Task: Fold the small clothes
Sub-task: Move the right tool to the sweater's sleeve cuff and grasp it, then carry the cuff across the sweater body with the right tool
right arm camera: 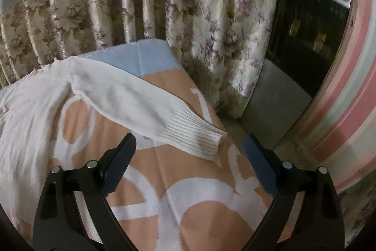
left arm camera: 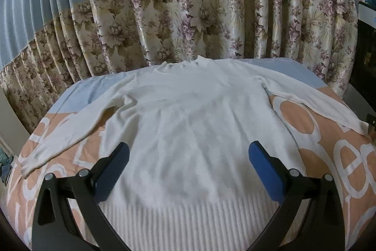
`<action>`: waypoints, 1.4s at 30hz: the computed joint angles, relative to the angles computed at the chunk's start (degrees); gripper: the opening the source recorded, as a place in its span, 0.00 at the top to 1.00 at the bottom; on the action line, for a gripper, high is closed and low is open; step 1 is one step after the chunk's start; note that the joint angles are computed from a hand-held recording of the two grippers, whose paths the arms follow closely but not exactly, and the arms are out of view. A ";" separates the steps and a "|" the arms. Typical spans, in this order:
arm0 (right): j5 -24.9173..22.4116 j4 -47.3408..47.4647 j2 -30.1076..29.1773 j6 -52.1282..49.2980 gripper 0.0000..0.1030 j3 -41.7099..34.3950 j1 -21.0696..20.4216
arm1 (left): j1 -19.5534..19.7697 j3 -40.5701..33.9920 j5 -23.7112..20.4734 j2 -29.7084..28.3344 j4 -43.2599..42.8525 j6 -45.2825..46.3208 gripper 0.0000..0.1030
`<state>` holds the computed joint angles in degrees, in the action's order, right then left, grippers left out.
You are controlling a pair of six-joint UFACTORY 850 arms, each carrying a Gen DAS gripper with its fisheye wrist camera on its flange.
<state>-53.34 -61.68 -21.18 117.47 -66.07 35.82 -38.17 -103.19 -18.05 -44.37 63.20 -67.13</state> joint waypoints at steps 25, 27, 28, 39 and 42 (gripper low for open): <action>16.19 -4.39 1.84 2.26 0.75 5.49 -6.99 | -2.19 -13.47 -8.67 -9.99 -9.91 4.39 0.01; 15.18 -6.29 2.04 3.09 0.84 4.93 -6.33 | -2.08 -13.28 -8.20 -9.84 -9.43 4.30 0.01; 15.10 -6.42 2.01 3.02 0.85 4.49 -6.26 | -1.92 -13.79 -8.12 -10.06 -10.16 5.30 0.01; 12.96 -5.78 -6.75 -2.47 0.91 -11.82 -4.99 | 1.20 -22.83 -11.09 -14.95 -8.91 9.22 0.01; 13.42 -4.89 -11.02 -4.03 0.91 -18.17 -4.87 | 3.00 -28.82 -12.99 -18.25 -14.16 16.03 0.01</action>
<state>-39.92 -66.57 -32.20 113.44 -84.24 30.95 -35.17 -132.01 -31.04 -62.62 49.04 -51.10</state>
